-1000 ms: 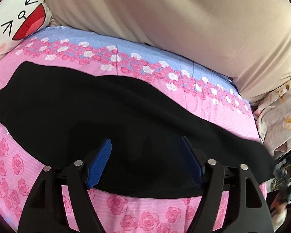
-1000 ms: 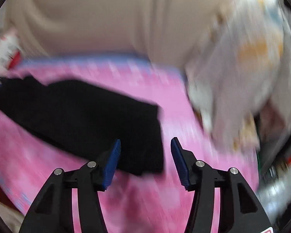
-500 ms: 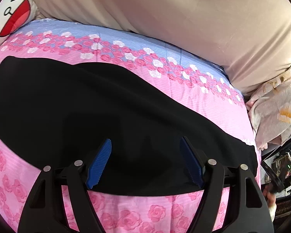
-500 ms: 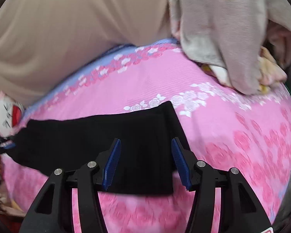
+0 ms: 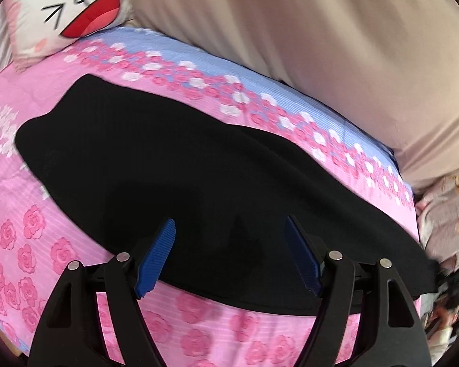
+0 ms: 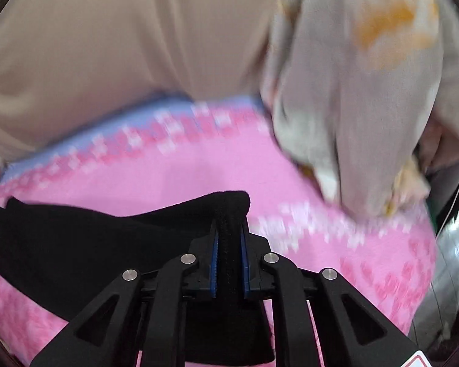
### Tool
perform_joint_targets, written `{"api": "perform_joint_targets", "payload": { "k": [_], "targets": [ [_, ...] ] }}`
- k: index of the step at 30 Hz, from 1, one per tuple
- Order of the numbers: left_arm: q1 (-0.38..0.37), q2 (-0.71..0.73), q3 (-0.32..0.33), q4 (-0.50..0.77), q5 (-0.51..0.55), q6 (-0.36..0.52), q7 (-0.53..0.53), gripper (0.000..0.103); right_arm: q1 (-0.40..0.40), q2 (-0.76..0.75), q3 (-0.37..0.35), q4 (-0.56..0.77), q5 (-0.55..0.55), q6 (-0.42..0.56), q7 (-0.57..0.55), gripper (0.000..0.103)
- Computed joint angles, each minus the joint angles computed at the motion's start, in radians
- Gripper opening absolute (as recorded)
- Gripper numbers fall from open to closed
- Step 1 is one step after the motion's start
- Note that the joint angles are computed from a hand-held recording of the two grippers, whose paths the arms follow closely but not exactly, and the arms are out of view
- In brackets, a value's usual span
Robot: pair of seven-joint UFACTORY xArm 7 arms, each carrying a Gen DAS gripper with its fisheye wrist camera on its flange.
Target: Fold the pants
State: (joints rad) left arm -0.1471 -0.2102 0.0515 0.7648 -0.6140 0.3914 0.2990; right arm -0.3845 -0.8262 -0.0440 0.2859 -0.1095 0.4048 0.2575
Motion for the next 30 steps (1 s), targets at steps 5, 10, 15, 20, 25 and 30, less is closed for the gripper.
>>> {"api": "perform_joint_targets", "payload": {
  "k": [5,10,15,20,25,30],
  "targets": [
    [0.112,0.0,0.061,-0.01,0.046,-0.005,-0.08,0.071,-0.082,0.035,0.111,-0.081,0.016,-0.088,0.173,0.034],
    [0.196,0.006,0.135,-0.007,0.027,-0.002,-0.08,0.072,-0.093,-0.24,0.332,-0.102,-0.049,0.009,0.447,0.054],
    [0.23,0.17,0.209,0.163,-0.259,0.242,0.124,0.072,0.13,-0.178,0.322,-0.094,0.012,-0.112,0.576,0.06],
    [0.316,0.322,0.171,0.34,-0.332,0.462,0.137,0.047,0.218,0.087,0.415,0.015,-0.002,-0.238,0.691,0.06],
    [0.364,0.335,0.103,0.378,-0.302,0.44,0.169,0.012,0.234,0.281,0.5,0.145,-0.073,-0.292,0.763,0.06],
    [0.395,0.323,0.044,0.378,-0.302,0.405,0.224,0.015,0.291,0.437,0.514,0.257,-0.135,-0.319,0.776,0.06]
  ]
}}
